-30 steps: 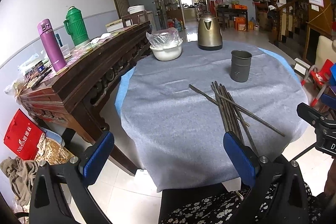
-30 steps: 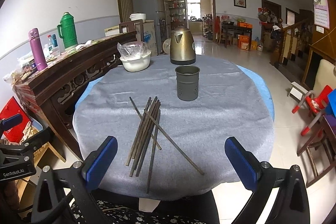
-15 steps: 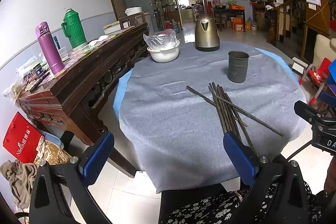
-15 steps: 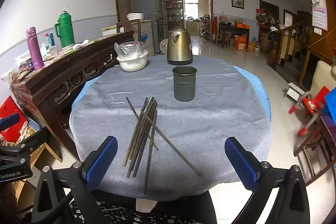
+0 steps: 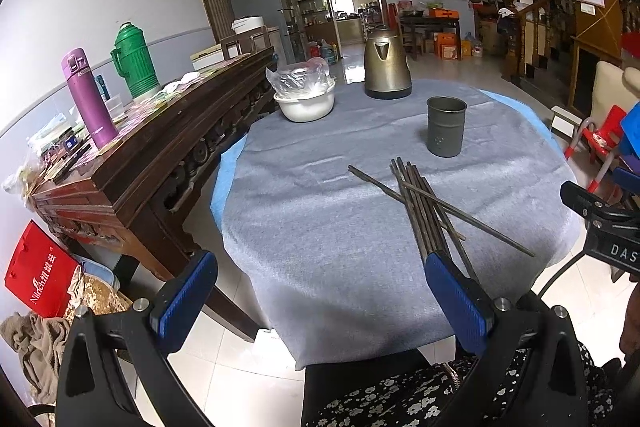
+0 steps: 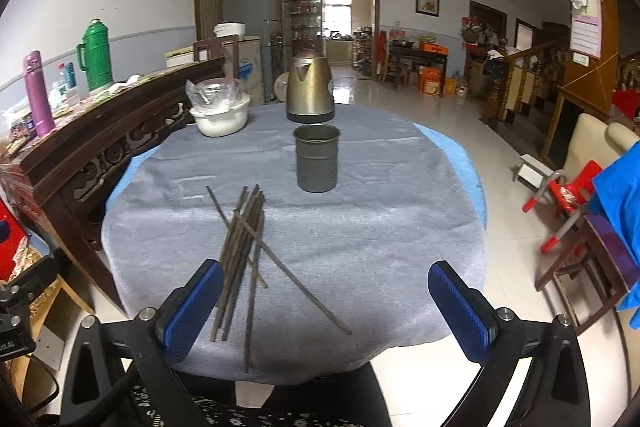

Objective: Organize utensils

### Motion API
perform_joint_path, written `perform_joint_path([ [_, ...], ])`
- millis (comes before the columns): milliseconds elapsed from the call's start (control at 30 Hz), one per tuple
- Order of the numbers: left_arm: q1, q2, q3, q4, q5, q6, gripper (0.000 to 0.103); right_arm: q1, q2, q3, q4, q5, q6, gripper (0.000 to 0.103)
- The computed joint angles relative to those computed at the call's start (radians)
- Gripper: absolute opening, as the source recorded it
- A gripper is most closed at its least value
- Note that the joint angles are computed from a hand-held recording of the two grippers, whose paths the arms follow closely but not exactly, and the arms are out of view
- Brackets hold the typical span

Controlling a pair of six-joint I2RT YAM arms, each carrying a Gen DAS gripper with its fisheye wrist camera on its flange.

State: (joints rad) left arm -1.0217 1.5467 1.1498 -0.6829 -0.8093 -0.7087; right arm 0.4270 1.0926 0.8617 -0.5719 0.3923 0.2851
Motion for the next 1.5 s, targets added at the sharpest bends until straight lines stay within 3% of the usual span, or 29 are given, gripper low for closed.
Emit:
perform_joint_path([
  [700, -0.022, 0.018, 0.016, 0.004, -0.008, 0.027, 0.103, -0.124, -0.021, -0.002, -0.02, 0.016, 0.029, 0.103],
  [967, -0.018, 0.032, 0.029, -0.013, -0.002, 0.023, 0.103, -0.131, -0.02, -0.01, -0.014, -0.011, 0.026, 0.103],
  [1100, -0.017, 0.035, 0.033, -0.029, -0.015, 0.015, 0.103, -0.141, -0.01, -0.011, -0.015, -0.077, 0.03, 0.103],
  [1500, -0.001, 0.052, 0.034, -0.05, 0.01, -0.003, 0.103, -0.084, 0.026, -0.004, -0.018, -0.055, 0.048, 0.103],
])
